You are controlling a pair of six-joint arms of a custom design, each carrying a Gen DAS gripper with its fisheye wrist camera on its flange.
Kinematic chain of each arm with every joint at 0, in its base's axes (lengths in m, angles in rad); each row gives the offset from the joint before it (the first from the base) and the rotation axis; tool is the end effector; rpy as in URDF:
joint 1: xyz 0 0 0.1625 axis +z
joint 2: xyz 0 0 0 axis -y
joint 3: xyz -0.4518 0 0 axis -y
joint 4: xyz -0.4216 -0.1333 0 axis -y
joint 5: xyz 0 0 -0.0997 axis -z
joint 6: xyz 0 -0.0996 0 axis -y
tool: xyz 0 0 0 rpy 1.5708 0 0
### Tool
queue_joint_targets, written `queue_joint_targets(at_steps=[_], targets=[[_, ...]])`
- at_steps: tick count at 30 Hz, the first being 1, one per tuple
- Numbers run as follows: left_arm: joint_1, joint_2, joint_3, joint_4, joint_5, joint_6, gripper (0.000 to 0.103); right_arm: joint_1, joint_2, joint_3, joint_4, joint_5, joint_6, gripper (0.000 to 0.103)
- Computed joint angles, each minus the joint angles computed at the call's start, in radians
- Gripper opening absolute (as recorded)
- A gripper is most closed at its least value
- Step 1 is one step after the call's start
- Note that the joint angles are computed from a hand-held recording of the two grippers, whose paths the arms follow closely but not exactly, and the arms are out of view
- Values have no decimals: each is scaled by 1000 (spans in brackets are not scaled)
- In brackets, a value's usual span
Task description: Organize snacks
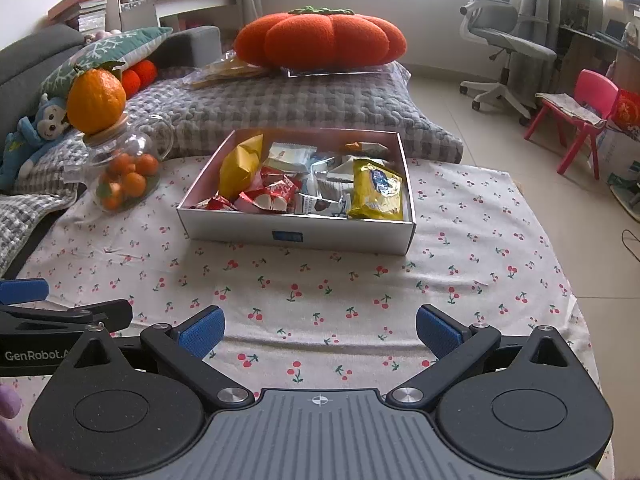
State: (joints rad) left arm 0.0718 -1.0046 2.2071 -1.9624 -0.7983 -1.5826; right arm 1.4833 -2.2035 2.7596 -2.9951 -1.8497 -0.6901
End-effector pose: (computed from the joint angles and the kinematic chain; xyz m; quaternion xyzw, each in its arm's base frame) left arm -0.3955 -0.2318 0.0291 0.1129 0.8567 -0.3351 0.3756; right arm 0.0855 -0.2368 0.3185 0.2108 -0.8753 0.3376 0.2746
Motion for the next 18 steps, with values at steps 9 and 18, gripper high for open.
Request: queue_joint_targets(at_steps=[9, 18], targets=[[2, -2, 2, -6, -3, 2, 103, -1, 2, 1, -4, 0, -2, 103], [1, -1, 1, -7, -4, 1, 103, -6, 5, 6, -14, 2, -9, 103]])
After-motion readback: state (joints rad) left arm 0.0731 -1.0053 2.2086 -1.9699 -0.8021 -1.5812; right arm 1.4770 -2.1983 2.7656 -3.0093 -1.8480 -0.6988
